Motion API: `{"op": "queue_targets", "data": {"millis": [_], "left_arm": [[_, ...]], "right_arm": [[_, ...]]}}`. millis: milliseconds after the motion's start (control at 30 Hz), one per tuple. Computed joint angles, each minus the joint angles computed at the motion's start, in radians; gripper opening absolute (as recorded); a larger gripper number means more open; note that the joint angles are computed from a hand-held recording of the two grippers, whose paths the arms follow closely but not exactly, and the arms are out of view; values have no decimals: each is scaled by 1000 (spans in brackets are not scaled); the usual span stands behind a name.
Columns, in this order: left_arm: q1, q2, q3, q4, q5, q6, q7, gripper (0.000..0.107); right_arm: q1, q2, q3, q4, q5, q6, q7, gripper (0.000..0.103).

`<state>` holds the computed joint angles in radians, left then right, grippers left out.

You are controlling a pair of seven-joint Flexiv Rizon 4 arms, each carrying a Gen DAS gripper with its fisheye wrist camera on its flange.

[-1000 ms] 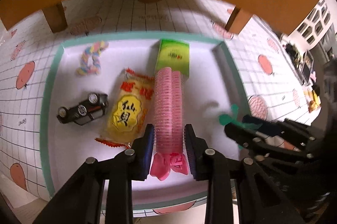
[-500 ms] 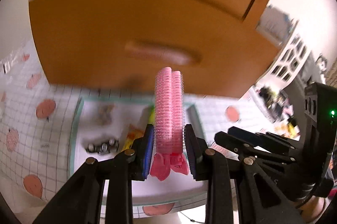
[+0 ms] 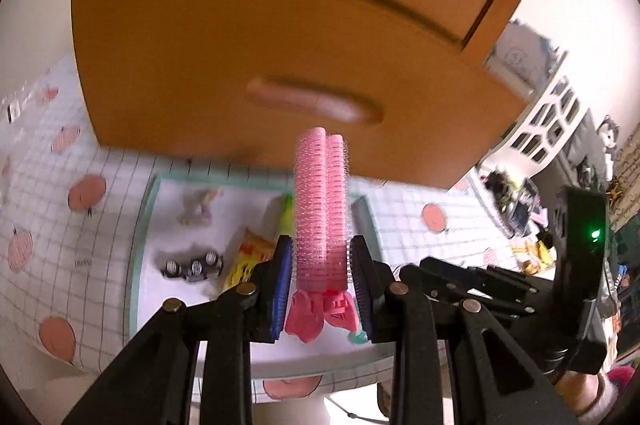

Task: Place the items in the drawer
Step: 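Carry the hair roller with the left tool while the right tool carries the green figure to the drawer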

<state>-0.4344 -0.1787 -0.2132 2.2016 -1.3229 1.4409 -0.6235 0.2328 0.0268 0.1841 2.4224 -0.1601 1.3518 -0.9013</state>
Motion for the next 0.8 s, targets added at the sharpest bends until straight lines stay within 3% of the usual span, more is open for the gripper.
{"op": "queue_targets", "data": {"millis": [200,467,800], "left_arm": [[28,-54,5,20,112,-17,-116,30],[94,-89,-19,21,247,-48,-252,30],[138,-101,-47,16,321,-73,-298,30]], "right_arm": [[5,-74,3,-15,113,-43,-88,32],[6,-145,18,-36,177,-63,-139,52],[40,-194,-15,-23,23,-29,-83,53]]}}
